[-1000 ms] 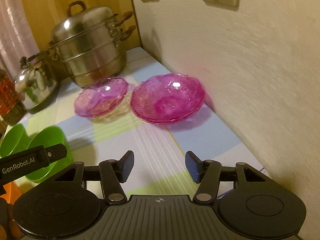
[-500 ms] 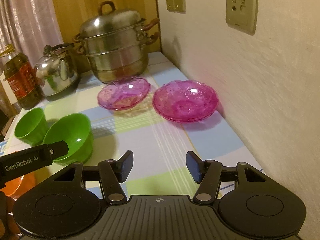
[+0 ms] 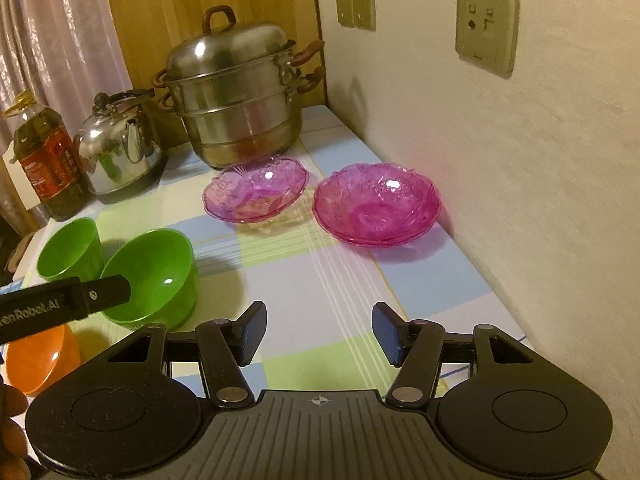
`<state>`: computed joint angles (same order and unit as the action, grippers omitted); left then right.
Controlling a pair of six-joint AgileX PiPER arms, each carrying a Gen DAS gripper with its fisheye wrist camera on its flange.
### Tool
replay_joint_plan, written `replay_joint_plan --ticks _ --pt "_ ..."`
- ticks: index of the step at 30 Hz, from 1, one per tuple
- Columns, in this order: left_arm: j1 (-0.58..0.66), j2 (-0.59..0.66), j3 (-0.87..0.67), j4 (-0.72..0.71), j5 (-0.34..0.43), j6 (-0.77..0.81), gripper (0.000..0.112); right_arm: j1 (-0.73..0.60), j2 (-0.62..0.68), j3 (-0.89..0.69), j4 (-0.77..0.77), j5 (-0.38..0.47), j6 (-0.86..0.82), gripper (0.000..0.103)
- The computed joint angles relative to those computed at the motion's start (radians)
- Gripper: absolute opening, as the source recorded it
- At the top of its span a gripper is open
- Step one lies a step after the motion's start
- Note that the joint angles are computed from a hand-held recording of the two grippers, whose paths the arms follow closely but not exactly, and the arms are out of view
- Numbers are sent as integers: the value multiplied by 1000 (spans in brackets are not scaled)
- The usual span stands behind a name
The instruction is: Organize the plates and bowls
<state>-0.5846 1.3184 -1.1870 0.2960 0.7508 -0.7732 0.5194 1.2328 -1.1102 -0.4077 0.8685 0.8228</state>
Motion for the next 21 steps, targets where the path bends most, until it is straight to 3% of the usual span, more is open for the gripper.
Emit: replay_joint_plan --ticks 9,16,21 --pt "164 148 -178 -190 -7 284 68 -156 151 -113 191 -90 -182 59" --pt "281 363 -435 -322 61 530 68 -237 328 -301 312 -109 -315 59" --pt "338 551 -679 -391 160 665 68 -288 473 -468 405 -99 -422 59"
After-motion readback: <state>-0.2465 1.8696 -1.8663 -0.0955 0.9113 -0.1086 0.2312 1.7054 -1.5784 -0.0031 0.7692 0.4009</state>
